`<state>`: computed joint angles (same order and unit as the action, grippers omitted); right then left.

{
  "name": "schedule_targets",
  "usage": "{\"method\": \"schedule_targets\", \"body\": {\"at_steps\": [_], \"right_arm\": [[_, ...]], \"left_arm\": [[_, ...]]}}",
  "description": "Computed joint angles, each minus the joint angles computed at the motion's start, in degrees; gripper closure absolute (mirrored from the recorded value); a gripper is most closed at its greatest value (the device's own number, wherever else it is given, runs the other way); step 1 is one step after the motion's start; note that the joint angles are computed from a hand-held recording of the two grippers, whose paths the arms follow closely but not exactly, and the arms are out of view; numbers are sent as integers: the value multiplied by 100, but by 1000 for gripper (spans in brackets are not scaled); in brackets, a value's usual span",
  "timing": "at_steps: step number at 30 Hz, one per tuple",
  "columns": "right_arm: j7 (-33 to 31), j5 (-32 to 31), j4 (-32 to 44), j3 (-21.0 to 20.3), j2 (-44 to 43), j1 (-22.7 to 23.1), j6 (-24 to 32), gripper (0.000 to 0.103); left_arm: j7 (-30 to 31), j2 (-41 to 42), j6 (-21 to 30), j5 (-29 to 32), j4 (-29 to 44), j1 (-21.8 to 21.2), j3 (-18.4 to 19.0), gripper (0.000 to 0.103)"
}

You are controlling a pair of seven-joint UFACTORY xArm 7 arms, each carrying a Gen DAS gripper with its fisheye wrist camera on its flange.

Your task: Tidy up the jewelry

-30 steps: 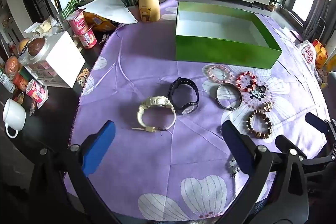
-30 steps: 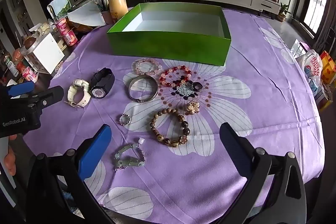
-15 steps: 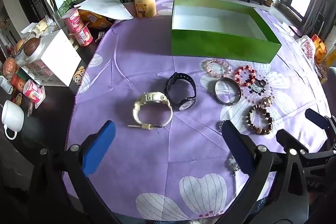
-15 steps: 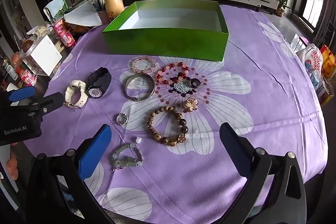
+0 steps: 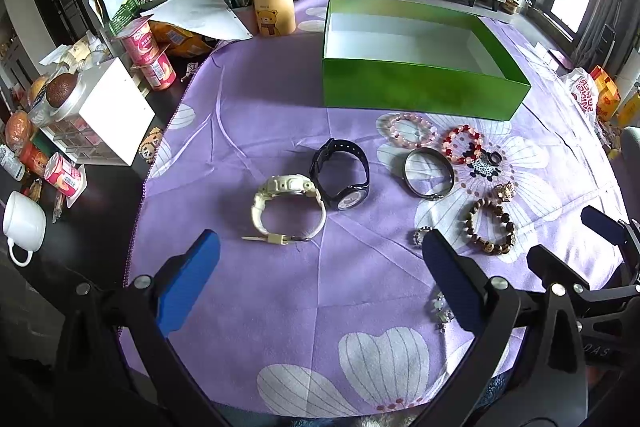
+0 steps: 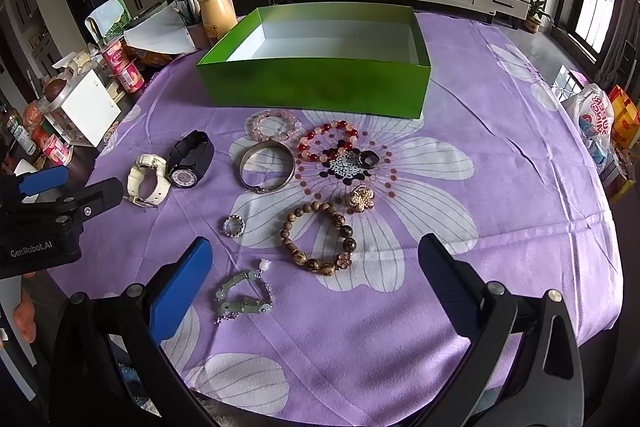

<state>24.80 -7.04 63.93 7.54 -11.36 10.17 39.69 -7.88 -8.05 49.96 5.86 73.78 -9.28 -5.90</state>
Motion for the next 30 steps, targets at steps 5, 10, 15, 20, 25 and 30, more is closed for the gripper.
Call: {"method": "schedule_targets", "body": {"at_steps": [5, 10, 15, 20, 25, 30], "right_arm": [[-12, 7, -13, -1, -16, 2, -4, 1], [-7, 10, -30, 1, -33, 0, -17, 1], [-16, 13, -25, 1, -29, -1, -10, 1], [-4, 8, -30, 3, -30, -2, -21, 1], [-19, 8, -26, -1, -32, -1, -12, 1], [-23, 10, -24, 1, -34, -1, -5, 1]], "left_arm": [[9, -33, -24, -2, -34, -2, 3, 2], [24, -28, -36, 20, -22, 2, 1, 2], [79, -8, -33, -3, 18, 4, 11, 2], [117, -30, -82, 12, -23, -7, -3, 2], [163, 20, -74, -4, 44, -5, 8, 2], [110, -39, -148, 28, -74, -24, -21, 2]]}}
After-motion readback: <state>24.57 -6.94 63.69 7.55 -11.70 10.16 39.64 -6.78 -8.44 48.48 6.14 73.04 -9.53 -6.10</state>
